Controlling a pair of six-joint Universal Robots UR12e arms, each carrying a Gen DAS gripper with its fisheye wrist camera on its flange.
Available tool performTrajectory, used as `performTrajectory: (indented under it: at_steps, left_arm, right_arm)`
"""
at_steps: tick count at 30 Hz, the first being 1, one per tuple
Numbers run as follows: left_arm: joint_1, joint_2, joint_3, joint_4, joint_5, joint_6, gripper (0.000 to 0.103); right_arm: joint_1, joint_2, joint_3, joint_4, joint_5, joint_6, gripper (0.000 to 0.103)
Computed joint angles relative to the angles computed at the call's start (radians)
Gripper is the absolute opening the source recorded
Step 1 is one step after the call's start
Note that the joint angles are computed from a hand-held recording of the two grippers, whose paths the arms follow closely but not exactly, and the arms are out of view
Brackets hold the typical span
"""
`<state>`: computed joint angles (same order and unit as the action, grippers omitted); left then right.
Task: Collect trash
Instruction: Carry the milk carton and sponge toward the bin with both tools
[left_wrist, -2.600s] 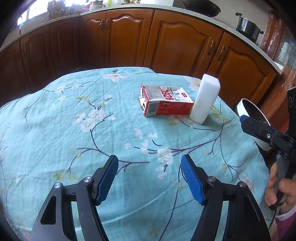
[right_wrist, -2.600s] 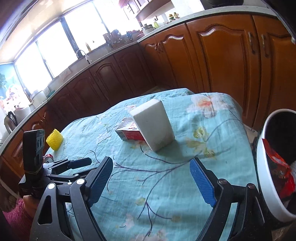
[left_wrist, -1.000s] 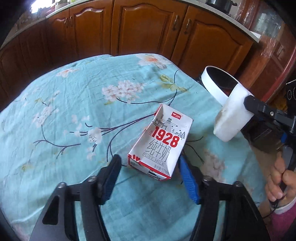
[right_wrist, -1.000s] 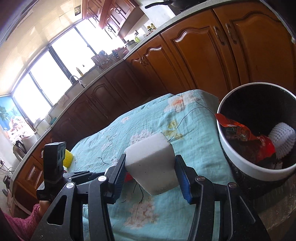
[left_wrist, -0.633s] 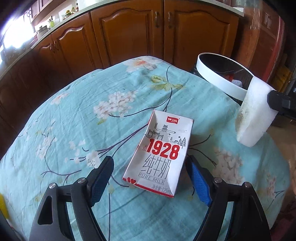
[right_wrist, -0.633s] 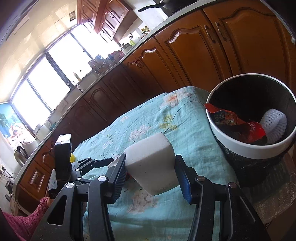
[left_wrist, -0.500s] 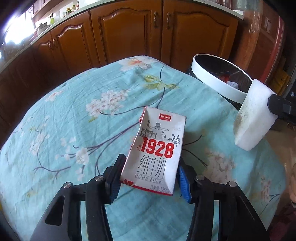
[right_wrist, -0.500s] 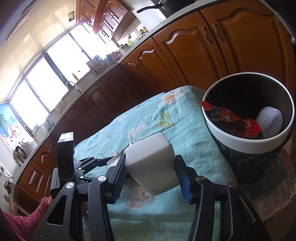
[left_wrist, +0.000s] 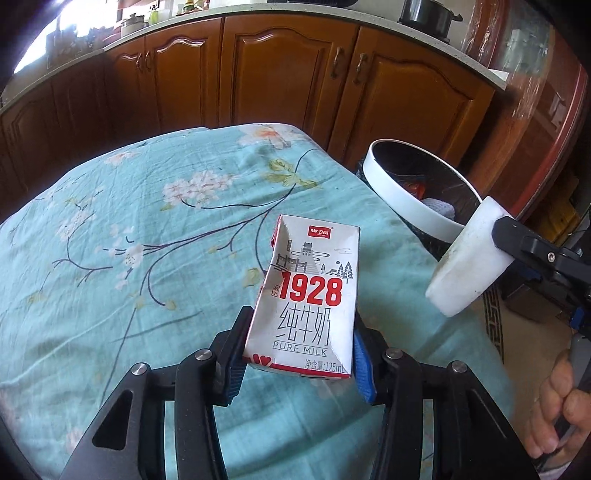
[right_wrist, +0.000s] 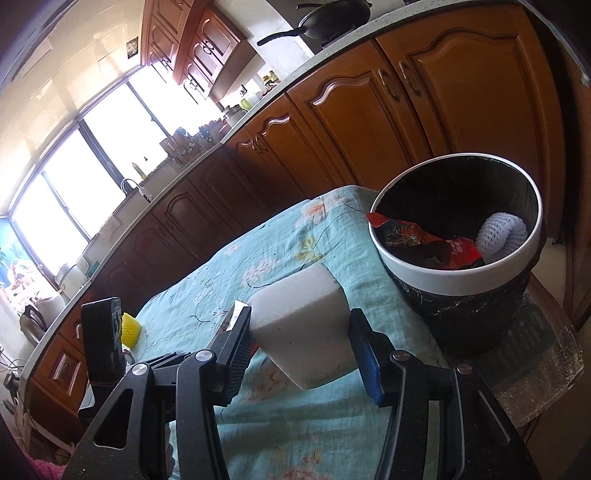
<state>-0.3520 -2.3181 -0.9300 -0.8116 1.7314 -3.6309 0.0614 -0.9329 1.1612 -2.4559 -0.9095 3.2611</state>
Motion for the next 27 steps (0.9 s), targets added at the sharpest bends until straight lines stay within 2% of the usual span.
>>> performTrajectory:
  at_steps: [6,12,27]
  left_arm:
    - [-0.013,-0.019,0.039,-0.022,-0.013,-0.003,0.046]
    - [-0.023,-0.039,0.081,-0.04,0.003,0.013,0.046]
    - [-0.038,-0.093,0.19,-0.08,0.025,0.082,0.046]
  right_arm:
    - [-0.007,-0.016,0.026,-0.028,-0.016,0.005,0.052]
    - [-0.013,-0.022,0.041,-0.05,-0.034,0.022,0.052]
    - [-0.034,-0.015,0.039,-0.089,-0.053,0.056,0.052]
